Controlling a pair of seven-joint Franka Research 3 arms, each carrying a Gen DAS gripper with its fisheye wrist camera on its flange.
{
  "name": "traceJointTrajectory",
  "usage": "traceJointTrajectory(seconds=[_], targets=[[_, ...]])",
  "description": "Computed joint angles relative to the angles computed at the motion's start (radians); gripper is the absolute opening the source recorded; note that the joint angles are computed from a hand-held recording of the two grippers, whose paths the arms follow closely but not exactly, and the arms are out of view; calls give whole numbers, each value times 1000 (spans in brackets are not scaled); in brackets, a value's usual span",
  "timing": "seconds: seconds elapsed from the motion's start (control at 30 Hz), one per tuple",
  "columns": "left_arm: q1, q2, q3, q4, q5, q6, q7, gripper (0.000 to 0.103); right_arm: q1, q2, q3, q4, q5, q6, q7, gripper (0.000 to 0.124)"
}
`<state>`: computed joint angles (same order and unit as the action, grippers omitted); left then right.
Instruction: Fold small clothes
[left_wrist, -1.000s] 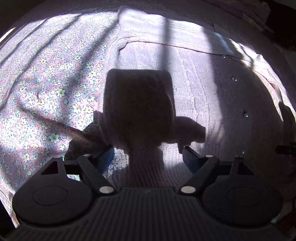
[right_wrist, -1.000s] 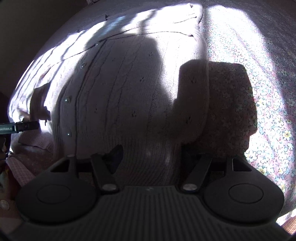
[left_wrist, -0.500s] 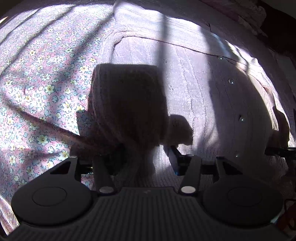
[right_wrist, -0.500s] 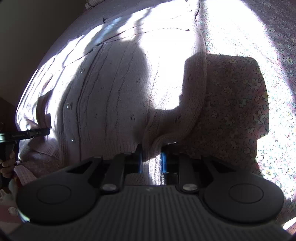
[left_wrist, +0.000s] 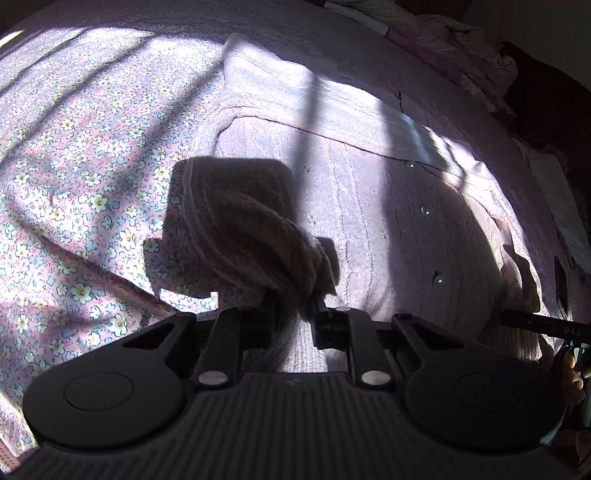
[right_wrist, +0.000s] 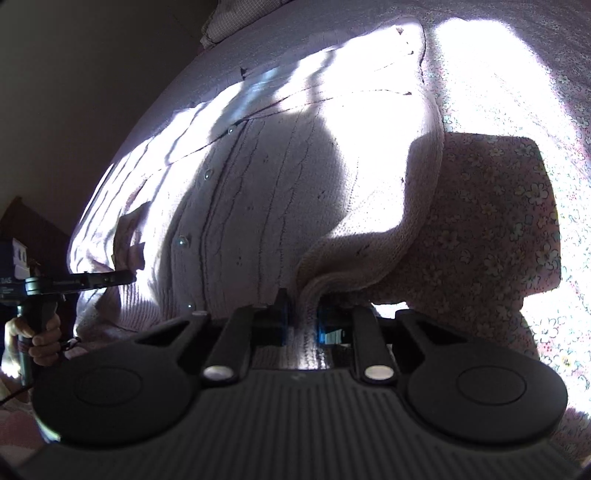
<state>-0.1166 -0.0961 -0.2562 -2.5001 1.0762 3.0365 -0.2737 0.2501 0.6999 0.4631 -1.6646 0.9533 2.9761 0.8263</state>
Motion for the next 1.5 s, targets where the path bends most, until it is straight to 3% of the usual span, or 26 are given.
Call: traceJointTrajectory(seconds=[0.13, 0.3, 0.6, 0.67, 0.77, 0.9, 1.07, 1.23, 1.5], targets=[[41, 5, -2, 62, 205, 51, -200, 18, -48, 35, 89, 53, 61, 44, -109, 17], [28, 11, 20, 127, 234, 14, -178, 18, -125, 102, 237, 142, 198, 115, -275, 16], [35, 33, 67, 242, 458, 18, -401, 17, -232, 234, 472, 338, 566, 248, -757, 16], [35, 27, 73, 258, 511, -3, -480, 17, -229, 259, 486, 403, 683, 261, -878, 16], [33, 23, 79, 264, 516, -50, -532, 17, -190, 262, 444, 464, 722, 255, -884, 15], [38, 51, 90, 294, 502, -58, -540, 17, -128, 268, 372, 536, 684, 244, -778, 15], [45, 91, 105, 330, 423, -68, -482, 17, -24, 269, 219, 613, 563, 203, -548, 15], [42, 139, 117, 363, 310, -70, -368, 17, 51, 285, 94, 685, 499, 163, -403, 12], [24, 198, 147, 442, 206, -92, -241, 13, 194, 422, -175, 896, 115, 54, 163, 11]])
